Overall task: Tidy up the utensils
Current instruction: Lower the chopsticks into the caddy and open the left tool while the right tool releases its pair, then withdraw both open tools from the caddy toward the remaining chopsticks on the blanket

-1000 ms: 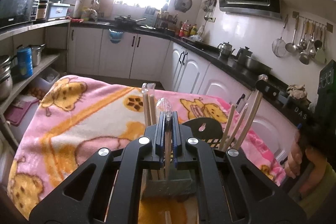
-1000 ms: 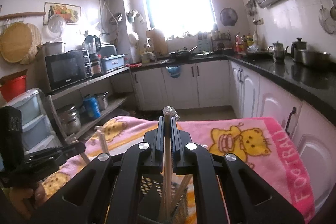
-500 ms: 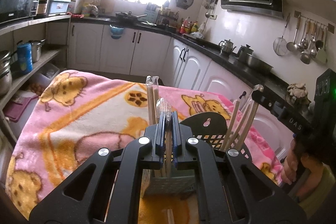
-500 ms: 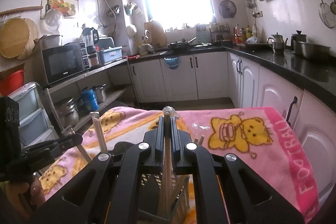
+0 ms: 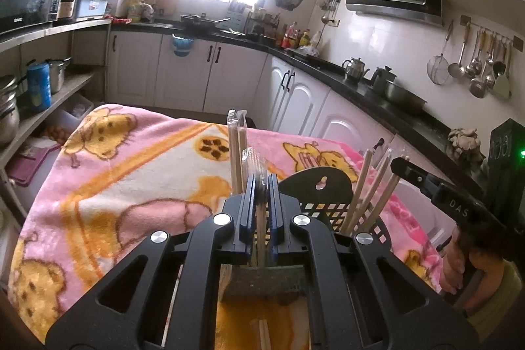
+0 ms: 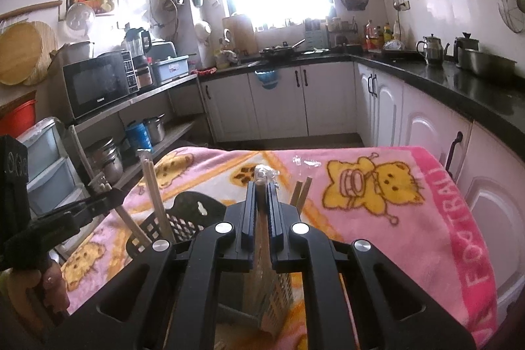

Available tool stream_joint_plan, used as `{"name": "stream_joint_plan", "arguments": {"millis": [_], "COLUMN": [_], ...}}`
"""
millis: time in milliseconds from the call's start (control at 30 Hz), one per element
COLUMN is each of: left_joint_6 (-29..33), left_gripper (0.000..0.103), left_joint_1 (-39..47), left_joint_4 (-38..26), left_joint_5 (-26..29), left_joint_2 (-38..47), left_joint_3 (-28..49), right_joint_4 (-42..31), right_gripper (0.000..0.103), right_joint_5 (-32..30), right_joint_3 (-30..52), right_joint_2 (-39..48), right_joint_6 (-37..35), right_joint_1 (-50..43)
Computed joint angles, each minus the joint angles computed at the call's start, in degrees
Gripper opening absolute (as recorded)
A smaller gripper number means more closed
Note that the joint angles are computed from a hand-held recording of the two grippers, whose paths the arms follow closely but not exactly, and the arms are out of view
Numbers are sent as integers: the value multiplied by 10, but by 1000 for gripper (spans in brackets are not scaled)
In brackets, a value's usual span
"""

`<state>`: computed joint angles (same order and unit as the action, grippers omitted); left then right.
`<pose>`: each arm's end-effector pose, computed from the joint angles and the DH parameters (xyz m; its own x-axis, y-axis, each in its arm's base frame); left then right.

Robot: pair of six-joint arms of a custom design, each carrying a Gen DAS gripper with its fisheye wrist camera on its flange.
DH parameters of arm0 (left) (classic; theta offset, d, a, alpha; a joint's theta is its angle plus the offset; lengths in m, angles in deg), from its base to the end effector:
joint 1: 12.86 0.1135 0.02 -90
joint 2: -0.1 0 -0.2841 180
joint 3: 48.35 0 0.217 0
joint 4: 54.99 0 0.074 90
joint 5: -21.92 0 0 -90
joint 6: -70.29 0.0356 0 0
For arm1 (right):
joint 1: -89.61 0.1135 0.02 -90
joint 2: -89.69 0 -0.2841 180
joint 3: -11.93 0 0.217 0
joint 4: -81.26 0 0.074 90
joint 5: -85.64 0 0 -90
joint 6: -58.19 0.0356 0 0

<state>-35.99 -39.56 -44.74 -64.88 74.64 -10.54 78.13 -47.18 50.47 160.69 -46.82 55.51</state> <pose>0.1923 -0.0989 0.2087 -0.5206 -0.0514 -0.8522 0.3618 0.8908 -0.2748 0.1726 -0.0876 0.2074 -0.4534 0.0776 -0.8879 -0.1697 0.9705 0.1715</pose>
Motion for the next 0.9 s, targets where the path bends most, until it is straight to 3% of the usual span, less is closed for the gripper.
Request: {"name": "stream_joint_plan", "arguments": {"millis": [133,200,400,900], "left_joint_6": [5,5,-2,1], "left_gripper": [2,9,17,45], "left_joint_1": [-11,-8,0,13], "left_joint_4": [-23,-27,-58,-199], "left_joint_5": [-9,-6,-1,30], "left_joint_2": [-20,-29,-70,-246], "left_joint_3": [-4,-9,-15,-24], "right_joint_4": [-29,-41,-90,-262], "right_gripper": [21,28,43,58], "right_joint_5": [-12,-13,-34,-96], "right_joint_3": [8,12,18,50], "right_joint_2": [-4,-8,-37,-124], "right_joint_6": [-15,-16,-35,-117], "right_joint_1": [-15,-16,-36,-111]}}
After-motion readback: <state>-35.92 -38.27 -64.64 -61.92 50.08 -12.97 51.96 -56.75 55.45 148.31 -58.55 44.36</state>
